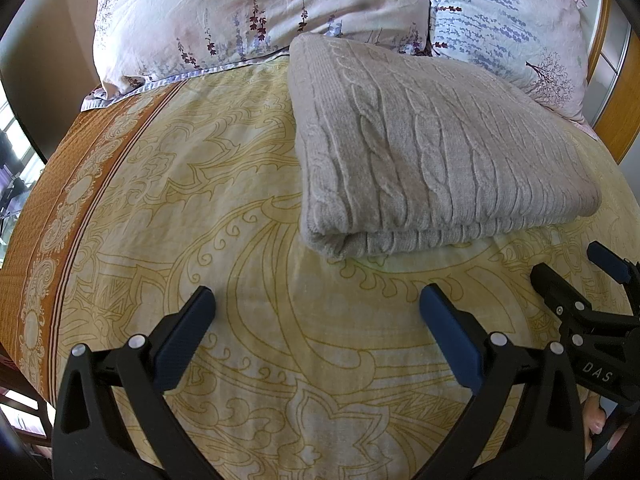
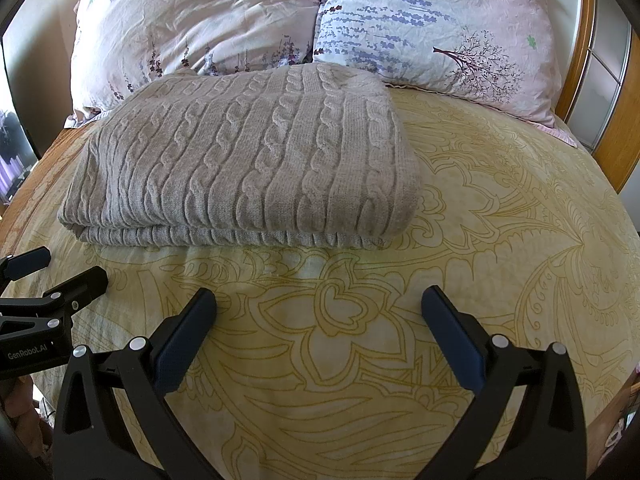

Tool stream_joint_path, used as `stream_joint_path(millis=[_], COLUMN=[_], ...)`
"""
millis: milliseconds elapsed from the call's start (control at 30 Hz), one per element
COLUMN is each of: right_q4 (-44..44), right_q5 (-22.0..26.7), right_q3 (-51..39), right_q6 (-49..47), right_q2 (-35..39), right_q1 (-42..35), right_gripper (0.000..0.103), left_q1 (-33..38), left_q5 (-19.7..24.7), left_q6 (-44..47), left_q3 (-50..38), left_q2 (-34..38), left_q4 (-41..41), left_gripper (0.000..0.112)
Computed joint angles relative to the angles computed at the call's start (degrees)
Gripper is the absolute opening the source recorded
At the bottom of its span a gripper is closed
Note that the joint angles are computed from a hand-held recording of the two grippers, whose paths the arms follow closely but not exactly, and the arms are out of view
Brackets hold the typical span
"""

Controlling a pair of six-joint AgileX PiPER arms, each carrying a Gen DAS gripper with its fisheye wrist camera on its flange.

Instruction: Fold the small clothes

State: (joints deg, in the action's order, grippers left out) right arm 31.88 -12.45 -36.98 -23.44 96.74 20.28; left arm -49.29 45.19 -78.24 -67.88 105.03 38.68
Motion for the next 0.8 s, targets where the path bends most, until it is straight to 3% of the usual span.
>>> stream_joint_path(millis=[800], right_q4=[-0.5], right_q5=[0.1], right_q3=[0.0], right_q6=[0.3], right_q2=[-0.1], right_q1=[-0.1], right_gripper=[0.102], left_q1=[0.1], left_q5=[-0.2], left_q6=[0.0], left_q3=[0.2], left_q2=[-0.1], left_q4=[0.1], left_gripper=[0.101])
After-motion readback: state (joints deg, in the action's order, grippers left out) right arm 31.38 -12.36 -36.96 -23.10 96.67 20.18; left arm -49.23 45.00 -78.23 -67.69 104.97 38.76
